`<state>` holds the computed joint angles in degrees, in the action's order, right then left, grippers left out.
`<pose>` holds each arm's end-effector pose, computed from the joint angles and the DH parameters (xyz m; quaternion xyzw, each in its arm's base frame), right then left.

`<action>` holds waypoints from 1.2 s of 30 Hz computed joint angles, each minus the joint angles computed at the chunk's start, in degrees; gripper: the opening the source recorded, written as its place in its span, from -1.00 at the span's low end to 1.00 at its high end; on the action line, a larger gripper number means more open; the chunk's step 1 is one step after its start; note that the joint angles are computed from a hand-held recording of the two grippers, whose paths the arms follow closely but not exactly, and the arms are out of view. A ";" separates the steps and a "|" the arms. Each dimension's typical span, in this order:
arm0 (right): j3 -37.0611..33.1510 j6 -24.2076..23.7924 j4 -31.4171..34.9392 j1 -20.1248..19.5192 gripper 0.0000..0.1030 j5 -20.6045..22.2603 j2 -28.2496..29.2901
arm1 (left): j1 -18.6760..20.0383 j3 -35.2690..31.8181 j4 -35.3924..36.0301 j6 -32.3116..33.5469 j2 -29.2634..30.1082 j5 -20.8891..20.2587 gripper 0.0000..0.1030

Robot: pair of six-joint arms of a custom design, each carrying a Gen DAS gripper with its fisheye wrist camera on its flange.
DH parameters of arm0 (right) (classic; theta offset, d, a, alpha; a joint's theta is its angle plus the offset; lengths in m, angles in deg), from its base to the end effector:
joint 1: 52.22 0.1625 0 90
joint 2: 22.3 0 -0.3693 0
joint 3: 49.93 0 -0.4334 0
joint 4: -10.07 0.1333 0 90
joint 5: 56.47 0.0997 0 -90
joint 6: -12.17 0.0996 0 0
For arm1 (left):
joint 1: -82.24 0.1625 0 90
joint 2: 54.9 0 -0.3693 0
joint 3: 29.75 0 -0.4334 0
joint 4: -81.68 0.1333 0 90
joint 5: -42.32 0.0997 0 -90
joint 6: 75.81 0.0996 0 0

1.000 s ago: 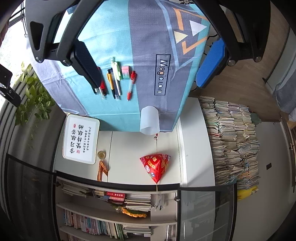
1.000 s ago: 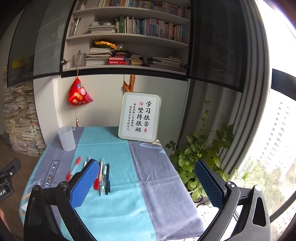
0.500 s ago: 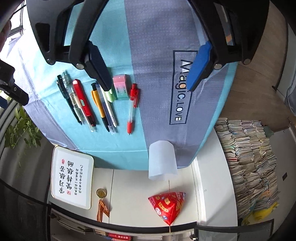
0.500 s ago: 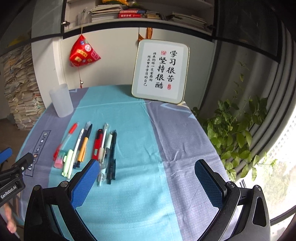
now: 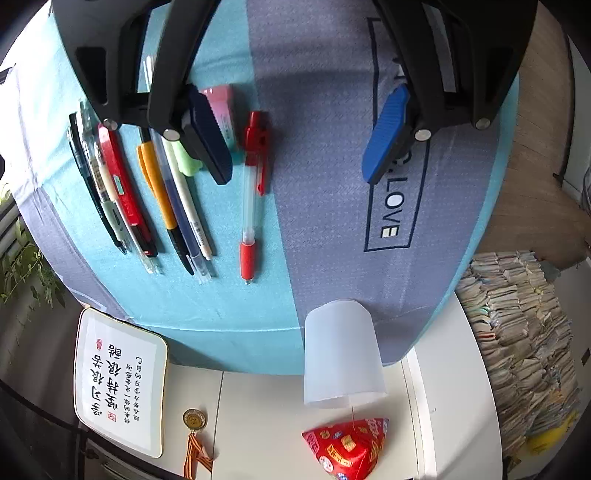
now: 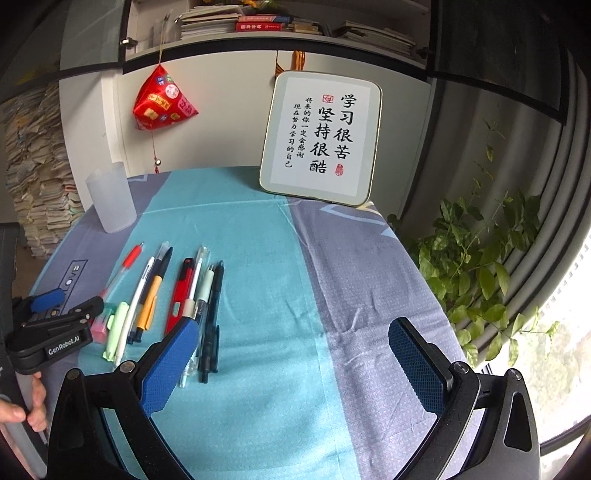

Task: Organize stationery
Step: 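Lower the left tool onto the red pen and close it, then lift the red pen with the left tool while the right tool grasps a black pen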

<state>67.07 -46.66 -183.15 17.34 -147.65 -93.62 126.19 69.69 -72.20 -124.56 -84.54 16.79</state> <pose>-0.0721 -0.5693 0.2329 0.2835 -0.8294 0.3649 0.3140 -0.2521 -0.5531 -0.1146 0.0076 0.8452 -0.3625 0.3927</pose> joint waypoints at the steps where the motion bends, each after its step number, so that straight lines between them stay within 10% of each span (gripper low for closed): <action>1: -0.13 0.30 0.41 -0.05 1.00 0.16 -0.01 | 0.42 -0.76 -1.40 1.76 0.39 -1.02 0.26; 8: -1.42 1.43 3.27 -0.39 1.00 0.11 0.31 | 1.04 -6.25 0.61 5.00 3.82 -1.42 -0.76; 17: -2.17 0.04 5.31 -0.02 1.00 -1.83 2.05 | -0.31 0.12 -7.79 7.21 1.03 -2.69 -0.79; 30: -3.80 0.45 16.28 -0.65 0.06 -3.21 2.57 | -4.74 7.50 -13.53 7.85 -3.17 0.32 -0.79; 36: -3.26 0.58 17.89 -0.20 0.00 -3.13 2.39 | -5.17 9.49 -14.73 7.29 -4.16 -0.36 -0.79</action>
